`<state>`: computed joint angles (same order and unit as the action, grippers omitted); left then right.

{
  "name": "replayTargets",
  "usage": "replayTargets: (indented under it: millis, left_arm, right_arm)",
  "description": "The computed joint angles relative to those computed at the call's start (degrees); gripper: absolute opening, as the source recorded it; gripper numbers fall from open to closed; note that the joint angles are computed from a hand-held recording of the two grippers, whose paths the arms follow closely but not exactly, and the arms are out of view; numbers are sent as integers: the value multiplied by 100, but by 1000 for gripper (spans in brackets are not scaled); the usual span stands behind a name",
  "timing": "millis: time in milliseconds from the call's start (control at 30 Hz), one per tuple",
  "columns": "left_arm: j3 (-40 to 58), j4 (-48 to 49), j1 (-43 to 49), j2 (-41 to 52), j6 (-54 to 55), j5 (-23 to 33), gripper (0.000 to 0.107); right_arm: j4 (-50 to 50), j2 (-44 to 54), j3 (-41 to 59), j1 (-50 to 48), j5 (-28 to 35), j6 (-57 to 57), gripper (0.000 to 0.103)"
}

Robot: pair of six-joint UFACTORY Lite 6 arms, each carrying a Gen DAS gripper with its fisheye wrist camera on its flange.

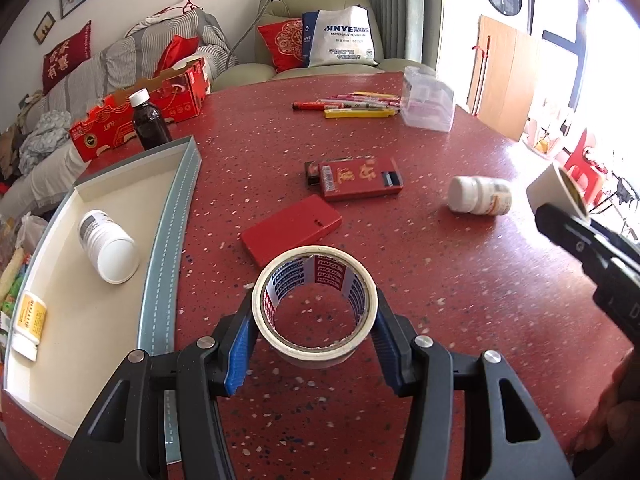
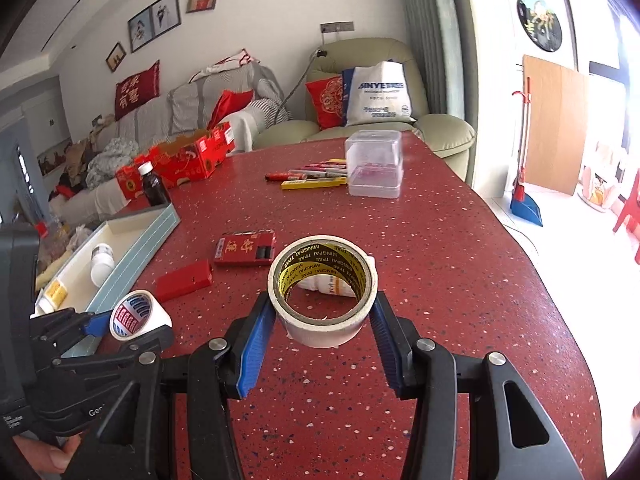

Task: Organize rigid objects
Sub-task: 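Raise both held tape rolls above the table, left and right tools together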

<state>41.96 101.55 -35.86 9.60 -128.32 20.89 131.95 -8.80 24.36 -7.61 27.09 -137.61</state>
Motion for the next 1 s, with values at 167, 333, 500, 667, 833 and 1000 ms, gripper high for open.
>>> replayTargets:
  millis: [167,333,500,667,833,1000]
  left_arm:
    - [797,-1164,-313,-164,1384,-7,57]
    - [1538,-1763,-558,-209,2249,-111,57]
    - [1743,-2386,-498,-299,2827,-389,57]
    - [1883,-2317,-664,-253,2867,-170,57]
    - [1656,-1908,-702,-354,2332,-223,57]
    - [1977,-2398,-718,-158,2889,-139,57]
  right_arm:
    - [-1164,-411,61,-907,229,1230,50]
    - [-2571,-733,498,-1826,675,2758,50]
    - [-2740,-1201,486,-1991,635,2942,50]
    - [-2563,-1368,378,-1931,468,2804,50]
    - [-2589,-1280,243,-1833,472,2681,50]
    - [-2556,-1153,319,-1870,462,2660,50]
